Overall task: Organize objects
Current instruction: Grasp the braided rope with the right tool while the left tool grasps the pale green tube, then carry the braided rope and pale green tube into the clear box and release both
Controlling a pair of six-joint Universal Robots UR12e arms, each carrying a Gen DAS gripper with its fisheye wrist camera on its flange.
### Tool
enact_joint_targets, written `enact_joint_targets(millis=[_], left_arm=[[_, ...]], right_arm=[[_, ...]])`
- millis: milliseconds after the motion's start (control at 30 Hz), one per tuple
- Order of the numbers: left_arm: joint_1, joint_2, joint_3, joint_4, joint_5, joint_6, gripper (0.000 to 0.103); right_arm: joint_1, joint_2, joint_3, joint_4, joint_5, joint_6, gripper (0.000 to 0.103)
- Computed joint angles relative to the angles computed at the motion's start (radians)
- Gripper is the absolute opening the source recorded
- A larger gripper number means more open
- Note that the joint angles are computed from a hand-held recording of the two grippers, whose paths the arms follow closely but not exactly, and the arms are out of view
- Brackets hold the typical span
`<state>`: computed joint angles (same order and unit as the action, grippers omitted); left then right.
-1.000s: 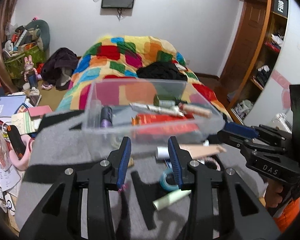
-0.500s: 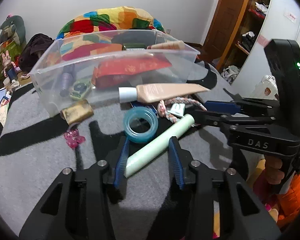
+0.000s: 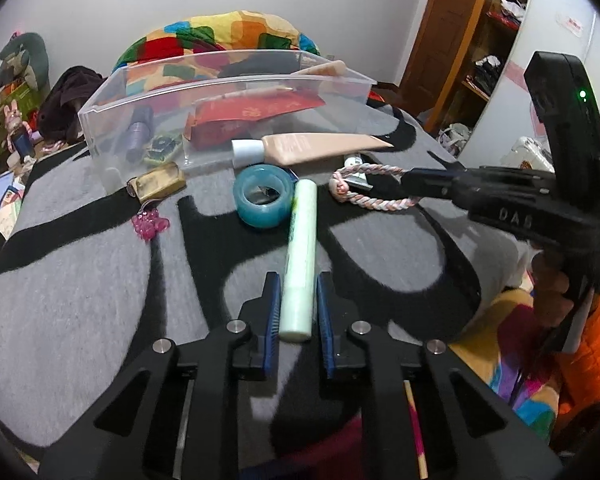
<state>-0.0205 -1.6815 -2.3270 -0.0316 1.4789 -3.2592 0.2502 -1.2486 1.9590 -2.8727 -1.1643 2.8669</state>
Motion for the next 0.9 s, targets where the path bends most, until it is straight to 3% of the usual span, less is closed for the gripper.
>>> enact_joint_targets(millis=[267,533,900], left_arm=[[-0.025,-0.027,0.029,-0.003,0.036,0.015,0.018],[-0.056,-0.063,0.049,0.048,0.142,0.015,0.015],[-0.012,0.001,0.017,0.146,0.073,-0.034,0.015]], right_arm=[[-0.023,-0.046,0.043,-0.025,0.037,-0.009,0.007],[-0.029,-0.065,0.053,-0.077,0.090,0.014,0.007],[-0.029,-0.057,0.019,-0.136,0.165,0.065,0.007]])
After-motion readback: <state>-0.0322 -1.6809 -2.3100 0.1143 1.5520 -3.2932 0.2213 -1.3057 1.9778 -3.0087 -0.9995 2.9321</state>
